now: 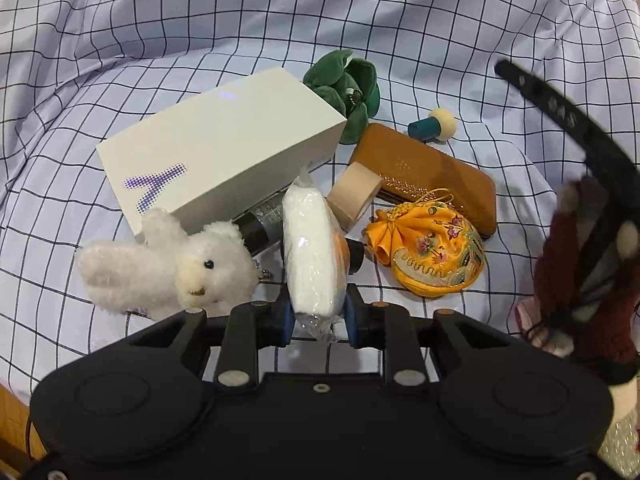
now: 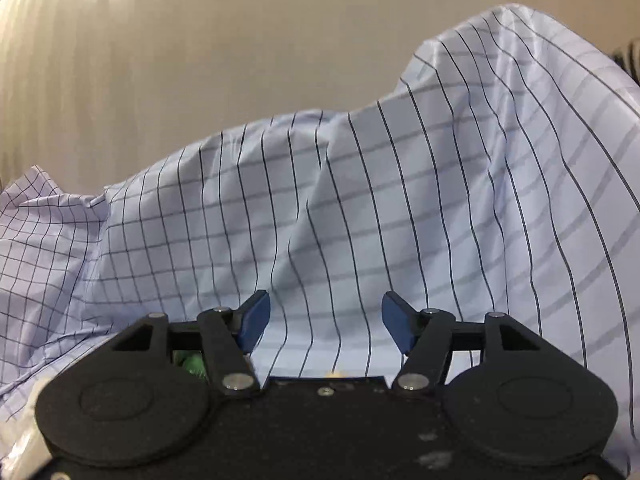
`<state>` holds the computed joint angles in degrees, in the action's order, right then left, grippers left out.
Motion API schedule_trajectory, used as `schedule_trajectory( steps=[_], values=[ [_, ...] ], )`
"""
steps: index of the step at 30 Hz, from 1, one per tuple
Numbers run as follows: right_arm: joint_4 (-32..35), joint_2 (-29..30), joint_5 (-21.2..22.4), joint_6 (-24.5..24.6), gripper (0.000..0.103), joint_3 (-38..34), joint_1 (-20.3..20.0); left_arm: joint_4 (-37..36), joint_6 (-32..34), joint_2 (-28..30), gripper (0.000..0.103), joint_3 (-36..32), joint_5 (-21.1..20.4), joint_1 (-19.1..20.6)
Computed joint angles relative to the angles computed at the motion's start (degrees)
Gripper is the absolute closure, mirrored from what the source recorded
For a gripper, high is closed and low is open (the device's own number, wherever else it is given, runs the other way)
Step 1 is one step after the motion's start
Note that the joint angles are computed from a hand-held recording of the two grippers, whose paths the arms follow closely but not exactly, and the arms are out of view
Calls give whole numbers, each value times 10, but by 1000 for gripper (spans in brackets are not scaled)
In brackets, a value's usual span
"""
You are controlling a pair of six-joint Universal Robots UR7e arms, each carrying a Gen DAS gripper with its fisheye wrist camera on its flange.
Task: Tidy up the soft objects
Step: 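Lift the washcloth bundle with the right gripper while the left gripper holds the towel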
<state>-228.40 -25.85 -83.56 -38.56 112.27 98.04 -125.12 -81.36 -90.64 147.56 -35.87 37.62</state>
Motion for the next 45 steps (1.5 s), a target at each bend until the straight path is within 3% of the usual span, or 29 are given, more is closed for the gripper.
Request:
schedule_trajectory(
  steps=[3,6,7,9,11,13,15,20,23,26,28,33,37,42,45],
  values=[
    [28,-2,9,-14,41,-26,12,-16,13,2,80,-1,-6,7],
    [32,5,52,-55,35,-61,32,-34,23,3,80,-4,-12,18],
    [40,9,75,-55,29,-76,35,-42,27,4,80,-4,-13,21],
    [91,19,110,-31,29,-128,49,-51,35,7,80,-6,-12,25],
    [119,37,105,-30,30,-179,69,-54,37,9,80,-7,-13,28],
    [138,43,68,-20,31,-212,91,-68,46,9,80,-6,-18,33],
    [173,16,20,13,30,-201,104,-78,48,7,80,-3,-22,35],
    [211,-84,-138,48,28,-91,112,-113,64,5,80,14,-24,31],
    [241,-140,-187,80,26,-13,92,-102,57,-3,80,22,-25,20],
    [216,-145,-288,89,26,31,89,-68,33,-20,80,28,-20,0],
    [224,-144,-323,113,26,46,83,-45,13,-32,80,34,-15,-14],
    [243,-141,-350,191,26,67,78,-25,-8,-56,80,48,-10,-33],
    [248,-119,-363,215,22,55,80,-70,25,-55,80,61,-2,-37],
    [290,-110,-361,250,20,32,78,-236,140,-17,80,74,-17,-9],
    [298,-104,-357,254,20,30,74,-299,182,19,80,68,-27,15]
  ],
)
